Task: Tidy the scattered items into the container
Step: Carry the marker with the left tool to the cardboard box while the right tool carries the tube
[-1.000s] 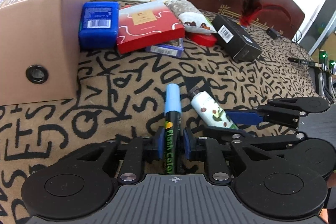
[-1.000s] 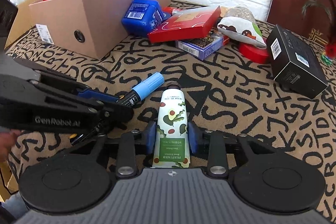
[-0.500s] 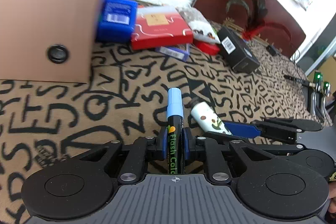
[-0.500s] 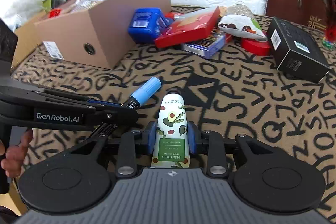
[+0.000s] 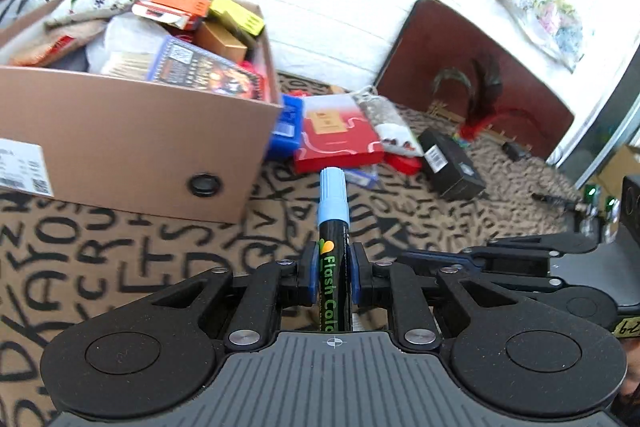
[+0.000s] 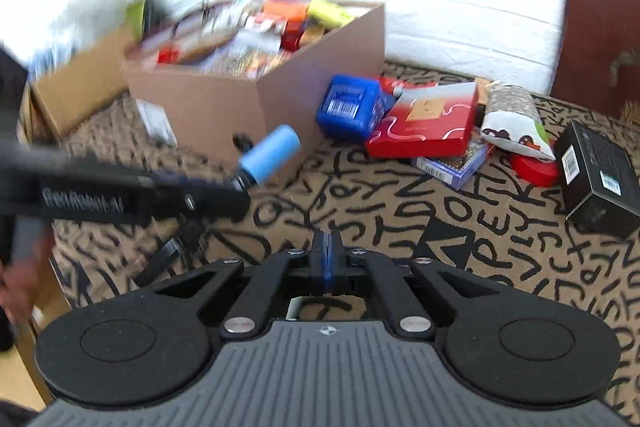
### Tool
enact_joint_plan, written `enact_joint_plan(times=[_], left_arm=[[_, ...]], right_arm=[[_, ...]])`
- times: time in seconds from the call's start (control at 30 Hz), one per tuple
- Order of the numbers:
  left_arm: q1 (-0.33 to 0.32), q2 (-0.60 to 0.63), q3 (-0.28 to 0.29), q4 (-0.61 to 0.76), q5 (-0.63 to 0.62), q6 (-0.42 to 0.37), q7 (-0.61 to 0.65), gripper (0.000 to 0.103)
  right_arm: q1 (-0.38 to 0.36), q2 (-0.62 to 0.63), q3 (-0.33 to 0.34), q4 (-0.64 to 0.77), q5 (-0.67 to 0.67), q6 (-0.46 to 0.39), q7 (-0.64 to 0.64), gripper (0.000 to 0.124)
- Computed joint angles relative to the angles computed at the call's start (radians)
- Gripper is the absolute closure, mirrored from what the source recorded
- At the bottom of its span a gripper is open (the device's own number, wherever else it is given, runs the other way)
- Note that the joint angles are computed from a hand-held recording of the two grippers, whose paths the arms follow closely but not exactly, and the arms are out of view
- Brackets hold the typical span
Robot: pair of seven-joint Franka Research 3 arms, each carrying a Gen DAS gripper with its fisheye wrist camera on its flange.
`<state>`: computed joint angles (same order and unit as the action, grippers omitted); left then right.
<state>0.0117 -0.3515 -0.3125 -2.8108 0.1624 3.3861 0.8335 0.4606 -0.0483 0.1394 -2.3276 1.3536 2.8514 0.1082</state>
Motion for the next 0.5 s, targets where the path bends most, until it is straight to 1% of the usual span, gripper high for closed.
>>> enact_joint_plan(times=[0.07, 0.13, 0.2, 0.23, 0.3, 0.33, 0.37, 0.4, 0.47, 0.5], left_arm=[[-0.046, -0.001, 0.057, -0.01, 0.02, -0.022, -0.005, 0.09], [-0.106, 0.008, 0.127, -0.02, 0.044, -0.036, -0.013, 0.09], [-0.173, 0.018, 0.205, -0.029, 0.071, -0.048, -0.02, 0.09], [-0.195, 0.023, 0.23, -0.033, 0.08, -0.055, -0.023, 0.09], [-0.22, 0.041, 0.258, -0.033, 0.087, -0.069, -0.03, 0.09], [-0.228, 0.052, 0.266, -0.029, 0.091, -0.077, -0.031, 0.09], [-0.222, 0.064, 0.259, -0.027, 0.092, -0.076, -0.03, 0.087], [-0.194, 0.074, 0.228, -0.031, 0.09, -0.058, -0.027, 0.081], [-0.122, 0.093, 0.151, -0.038, 0.073, -0.012, -0.015, 0.082], [-0.088, 0.1, 0.112, -0.04, 0.057, 0.004, -0.007, 0.082]], right_arm=[[-0.001, -0.012, 0.0, -0.019, -0.042, -0.027, 0.026, 0.116], [-0.002, -0.029, -0.005, -0.043, -0.073, -0.071, 0.045, 0.092], [0.001, -0.037, 0.0, -0.066, -0.149, -0.086, 0.087, 0.09], [0.005, -0.037, 0.005, -0.077, -0.19, -0.074, 0.115, 0.09], [0.016, -0.026, 0.014, -0.091, -0.253, -0.041, 0.175, 0.09], [0.019, -0.017, 0.009, -0.086, -0.244, -0.054, 0.18, 0.087], [0.019, -0.006, 0.004, -0.077, -0.229, -0.079, 0.191, 0.085], [0.019, 0.002, 0.004, -0.072, -0.225, -0.089, 0.201, 0.085], [0.027, 0.021, 0.015, -0.067, -0.199, -0.06, 0.178, 0.084], [0.035, 0.029, 0.023, -0.066, -0.152, -0.03, 0.133, 0.085]])
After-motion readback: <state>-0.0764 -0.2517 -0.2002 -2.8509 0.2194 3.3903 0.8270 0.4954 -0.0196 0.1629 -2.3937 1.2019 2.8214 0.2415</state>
